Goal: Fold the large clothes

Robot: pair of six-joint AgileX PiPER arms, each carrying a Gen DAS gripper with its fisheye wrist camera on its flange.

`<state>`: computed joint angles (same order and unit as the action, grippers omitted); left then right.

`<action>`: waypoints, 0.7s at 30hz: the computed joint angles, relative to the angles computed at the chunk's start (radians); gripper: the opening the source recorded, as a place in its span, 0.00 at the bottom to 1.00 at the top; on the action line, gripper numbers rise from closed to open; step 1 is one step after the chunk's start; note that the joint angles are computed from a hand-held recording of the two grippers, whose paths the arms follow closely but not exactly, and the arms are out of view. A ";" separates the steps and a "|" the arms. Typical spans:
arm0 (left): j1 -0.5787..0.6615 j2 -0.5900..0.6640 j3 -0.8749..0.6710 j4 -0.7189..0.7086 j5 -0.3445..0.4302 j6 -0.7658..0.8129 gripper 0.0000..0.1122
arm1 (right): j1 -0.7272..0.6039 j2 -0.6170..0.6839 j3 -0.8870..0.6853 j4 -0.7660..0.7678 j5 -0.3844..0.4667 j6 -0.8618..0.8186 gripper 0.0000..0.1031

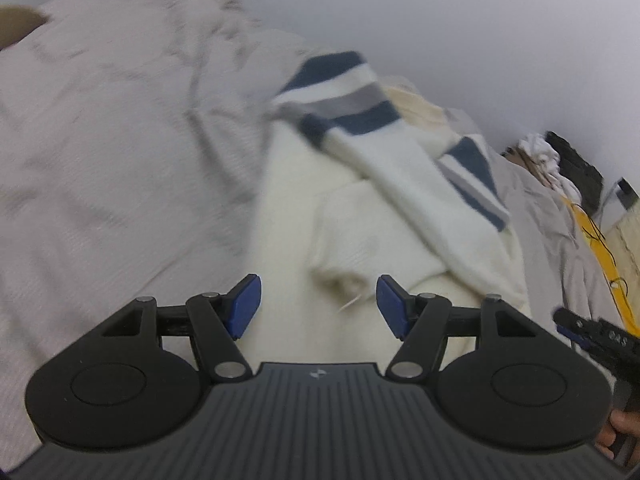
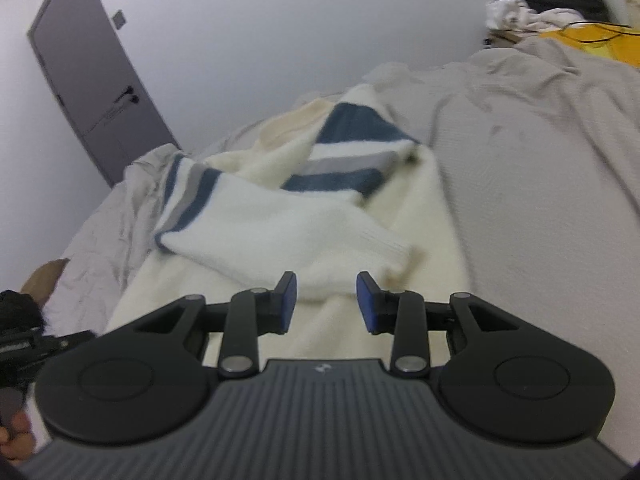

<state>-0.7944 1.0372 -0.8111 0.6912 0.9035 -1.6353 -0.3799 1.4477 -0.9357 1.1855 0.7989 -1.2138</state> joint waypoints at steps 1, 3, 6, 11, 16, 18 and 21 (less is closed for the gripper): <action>-0.011 -0.026 0.013 -0.011 0.022 -0.019 0.62 | -0.016 -0.013 0.007 -0.023 0.003 0.021 0.36; -0.011 -0.082 0.044 -0.040 0.039 -0.044 0.62 | -0.057 -0.013 0.003 -0.066 0.036 0.089 0.40; -0.037 -0.155 0.097 0.006 0.075 -0.171 0.62 | -0.138 0.020 -0.011 -0.087 0.112 0.180 0.64; 0.134 -0.255 0.186 -0.073 -0.077 -0.145 0.61 | -0.162 0.090 -0.030 -0.108 0.072 0.348 0.76; 0.357 -0.270 0.264 -0.291 -0.292 0.057 0.61 | -0.165 0.202 -0.051 -0.063 0.106 0.418 0.75; 0.419 -0.255 0.305 -0.372 -0.402 0.123 0.61 | -0.167 0.259 -0.061 -0.043 0.138 0.453 0.75; 0.505 -0.190 0.334 -0.548 -0.521 0.317 0.61 | -0.181 0.327 -0.071 0.011 0.217 0.476 0.75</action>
